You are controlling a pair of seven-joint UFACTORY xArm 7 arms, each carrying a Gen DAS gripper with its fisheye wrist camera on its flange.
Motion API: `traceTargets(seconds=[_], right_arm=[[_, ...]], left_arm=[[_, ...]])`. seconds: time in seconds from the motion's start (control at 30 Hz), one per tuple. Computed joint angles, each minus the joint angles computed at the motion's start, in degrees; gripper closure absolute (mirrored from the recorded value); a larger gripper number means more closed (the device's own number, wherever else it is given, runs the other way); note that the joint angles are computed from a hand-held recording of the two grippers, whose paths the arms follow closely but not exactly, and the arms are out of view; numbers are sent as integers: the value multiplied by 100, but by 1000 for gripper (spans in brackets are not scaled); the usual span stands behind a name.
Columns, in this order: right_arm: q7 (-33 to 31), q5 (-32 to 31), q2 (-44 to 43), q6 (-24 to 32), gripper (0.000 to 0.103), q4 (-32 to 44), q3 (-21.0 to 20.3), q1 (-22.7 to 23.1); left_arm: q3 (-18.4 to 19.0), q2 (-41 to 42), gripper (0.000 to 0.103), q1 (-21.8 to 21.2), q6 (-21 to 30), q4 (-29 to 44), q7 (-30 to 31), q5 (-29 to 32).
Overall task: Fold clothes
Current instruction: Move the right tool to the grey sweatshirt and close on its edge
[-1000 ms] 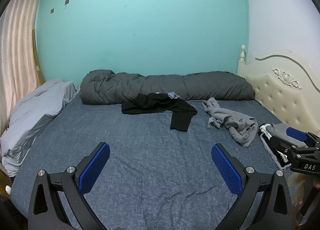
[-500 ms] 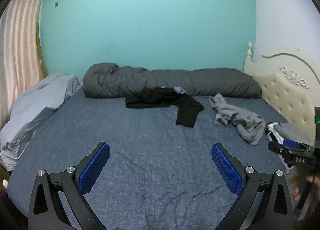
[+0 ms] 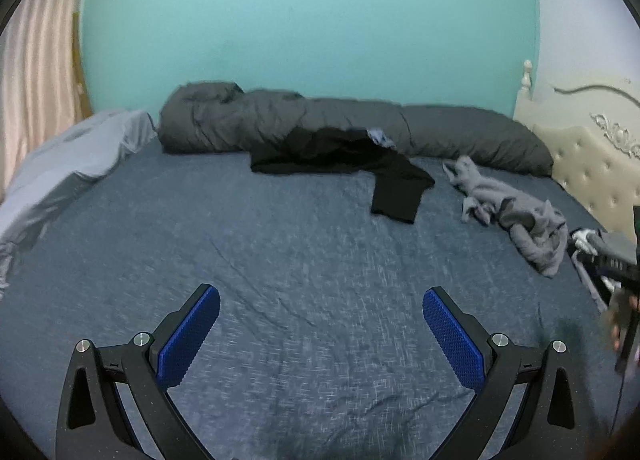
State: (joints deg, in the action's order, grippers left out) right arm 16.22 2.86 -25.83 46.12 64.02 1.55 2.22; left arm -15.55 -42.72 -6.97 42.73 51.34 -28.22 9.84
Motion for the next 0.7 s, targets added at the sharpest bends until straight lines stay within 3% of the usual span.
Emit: traceTargets(seconds=[0.17,0.4,0.53,0.7], right_arm=[[361,-517,890,-34,0,366,-125,-503],[358,-862,1883,-674,2,734,-357,-787],[-151,-534,2436,-725,22,1067,-447,-795],[-453,-246,2997,-644,58,1435,-465,-825]], left_arm=[[-59,355,0,6,-601,-547,-162,61],[373,791,0,-424,-1847,-1415,-125,-429],[529,806,0,-529,-2267,-1855,-89,-661],[966,889,0,-1023,-2240,-1987,516,-1164]])
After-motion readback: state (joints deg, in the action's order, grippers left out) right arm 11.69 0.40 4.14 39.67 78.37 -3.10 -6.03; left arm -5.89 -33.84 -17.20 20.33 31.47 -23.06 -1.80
